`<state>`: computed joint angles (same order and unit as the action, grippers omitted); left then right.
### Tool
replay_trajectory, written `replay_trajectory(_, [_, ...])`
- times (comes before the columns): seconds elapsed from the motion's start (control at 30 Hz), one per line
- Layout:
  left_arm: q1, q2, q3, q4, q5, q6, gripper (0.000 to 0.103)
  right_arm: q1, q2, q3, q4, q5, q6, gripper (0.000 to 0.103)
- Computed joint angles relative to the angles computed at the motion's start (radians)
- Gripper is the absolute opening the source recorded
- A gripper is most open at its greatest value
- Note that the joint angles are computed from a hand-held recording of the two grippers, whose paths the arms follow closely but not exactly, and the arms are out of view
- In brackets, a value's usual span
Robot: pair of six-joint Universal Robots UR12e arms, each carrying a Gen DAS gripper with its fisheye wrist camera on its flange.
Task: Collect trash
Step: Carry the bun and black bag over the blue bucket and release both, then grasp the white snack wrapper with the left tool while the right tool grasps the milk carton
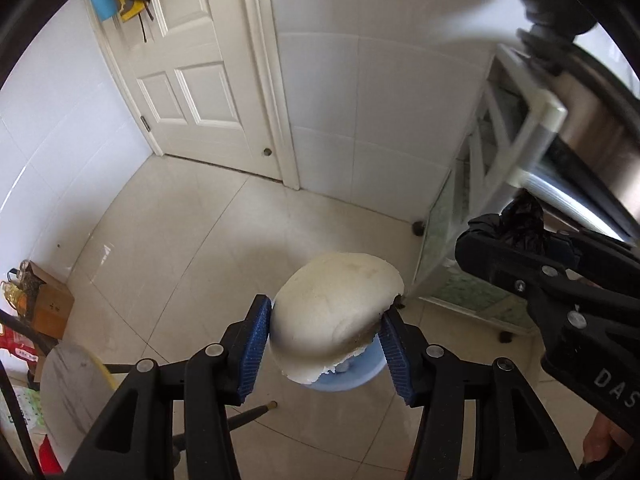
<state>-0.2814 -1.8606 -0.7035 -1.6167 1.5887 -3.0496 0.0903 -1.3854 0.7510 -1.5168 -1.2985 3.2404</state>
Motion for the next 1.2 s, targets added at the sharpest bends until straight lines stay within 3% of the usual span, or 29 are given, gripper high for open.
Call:
replay_trajectory(0.07, [-0.008,-0.024,0.012,0.018,0.016,-0.009,0.061,-0.002,0.010,0.006,-0.008,-0.003,0.007,0.029])
replay_trajectory(0.13, [-0.006,-0.034,0.010,0.045,0.015,-0.015,0.084,-0.002,0.019,0.008,-0.013,0.003,0.011,0.029])
replay_trajectory(0.3, [-0.010,-0.048,0.018,0.072,0.073,-0.047,0.086,-0.007,0.030,0.026,-0.020,0.042,0.028,0.033])
replay_trajectory(0.37, [-0.016,-0.034,-0.003,0.089,0.082,-0.063,0.086,-0.012,0.026,0.044,-0.046,0.080,0.042,0.042])
replay_trajectory(0.43, [-0.019,-0.026,-0.009,0.096,0.102,-0.076,0.086,-0.007,0.024,0.047,-0.061,0.078,0.045,0.061])
replay_trajectory(0.5, [-0.017,-0.021,-0.006,0.105,0.103,-0.086,0.087,-0.004,0.021,0.050,-0.082,0.079,0.048,0.061])
replay_trajectory(0.77, [-0.027,0.111,-0.089,0.171,0.103,-0.120,0.089,0.011,0.017,-0.036,-0.085,0.052,0.054,0.062])
replay_trajectory(0.9, [-0.023,0.187,-0.130,0.228,0.089,-0.124,0.095,0.029,0.010,-0.113,-0.088,0.019,0.041,0.066])
replay_trajectory(1.0, [-0.020,0.262,-0.178,0.297,0.105,-0.111,0.099,0.053,0.009,-0.179,-0.097,0.005,0.021,0.075])
replay_trajectory(1.1, [-0.003,0.340,-0.234,0.351,0.123,-0.093,0.102,0.086,0.026,-0.270,-0.093,-0.011,0.004,0.076])
replay_trajectory(1.2, [0.035,0.419,-0.288,0.389,0.128,-0.075,0.102,0.136,0.060,-0.378,-0.083,-0.027,-0.005,0.082])
